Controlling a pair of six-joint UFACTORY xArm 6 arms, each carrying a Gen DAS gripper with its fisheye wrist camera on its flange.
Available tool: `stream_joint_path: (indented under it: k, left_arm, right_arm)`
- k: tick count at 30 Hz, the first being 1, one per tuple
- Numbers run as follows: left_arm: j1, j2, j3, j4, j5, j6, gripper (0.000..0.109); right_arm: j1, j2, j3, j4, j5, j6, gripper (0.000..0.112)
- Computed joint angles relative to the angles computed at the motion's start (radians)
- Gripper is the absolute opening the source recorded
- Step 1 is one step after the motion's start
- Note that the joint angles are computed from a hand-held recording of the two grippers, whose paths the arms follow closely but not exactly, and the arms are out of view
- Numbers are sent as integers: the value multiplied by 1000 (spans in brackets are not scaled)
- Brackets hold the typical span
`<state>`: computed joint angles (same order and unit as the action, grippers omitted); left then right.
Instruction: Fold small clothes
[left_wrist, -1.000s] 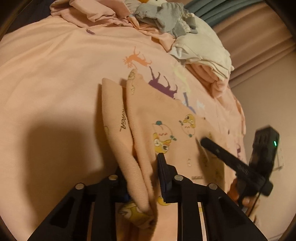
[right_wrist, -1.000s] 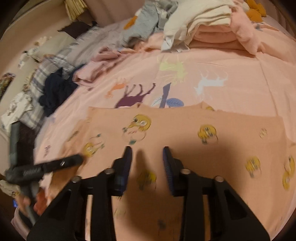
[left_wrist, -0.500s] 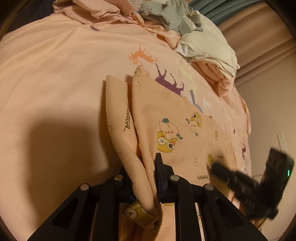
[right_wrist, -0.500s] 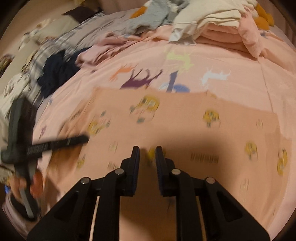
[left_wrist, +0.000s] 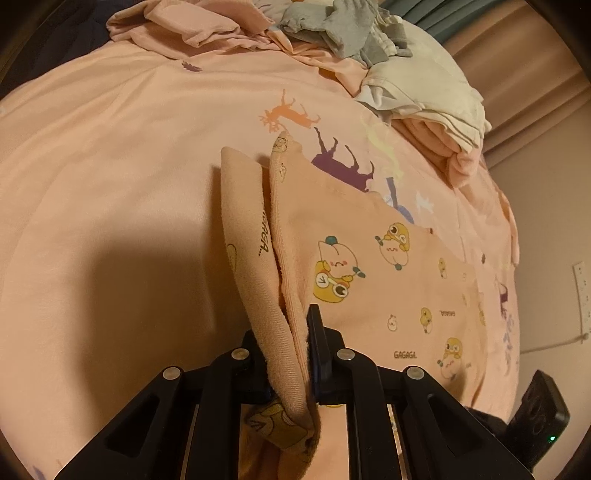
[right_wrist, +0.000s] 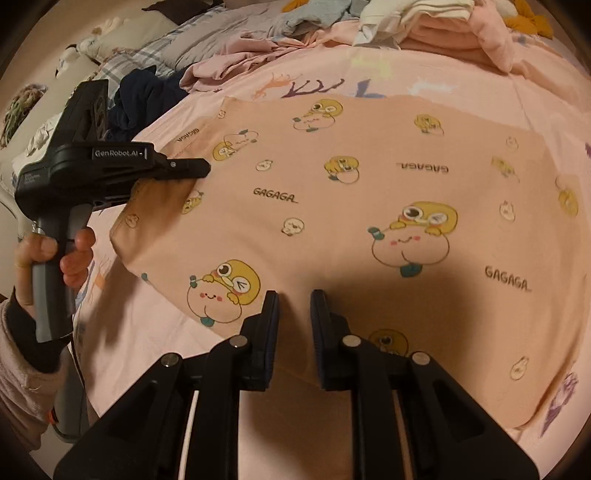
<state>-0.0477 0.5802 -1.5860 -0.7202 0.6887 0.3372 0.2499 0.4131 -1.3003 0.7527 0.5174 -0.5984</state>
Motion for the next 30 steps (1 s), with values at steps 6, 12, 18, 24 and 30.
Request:
stream_joint_path:
  k: [6, 12, 18, 24, 30]
  left_arm:
    - [-44, -54, 28, 159, -72, -103, 10]
    - [-122, -96, 37, 344, -131, -194, 10]
    - [-191, -84, -15, 457, -123, -247, 10]
    - [-268, -34, -96, 541, -72, -296, 10]
    - [-322, 69, -220, 543, 57, -328, 13]
  right_arm:
    - [-33, -30, 26, 203, 16, -85, 20]
    - [-81, -68, 63, 383, 29, -174, 20]
    - [-136, -93, 88, 499, 31, -229, 20]
    - [-197, -131, 136, 610, 35, -286, 21]
    - [-249, -160, 182, 643, 47, -291, 22]
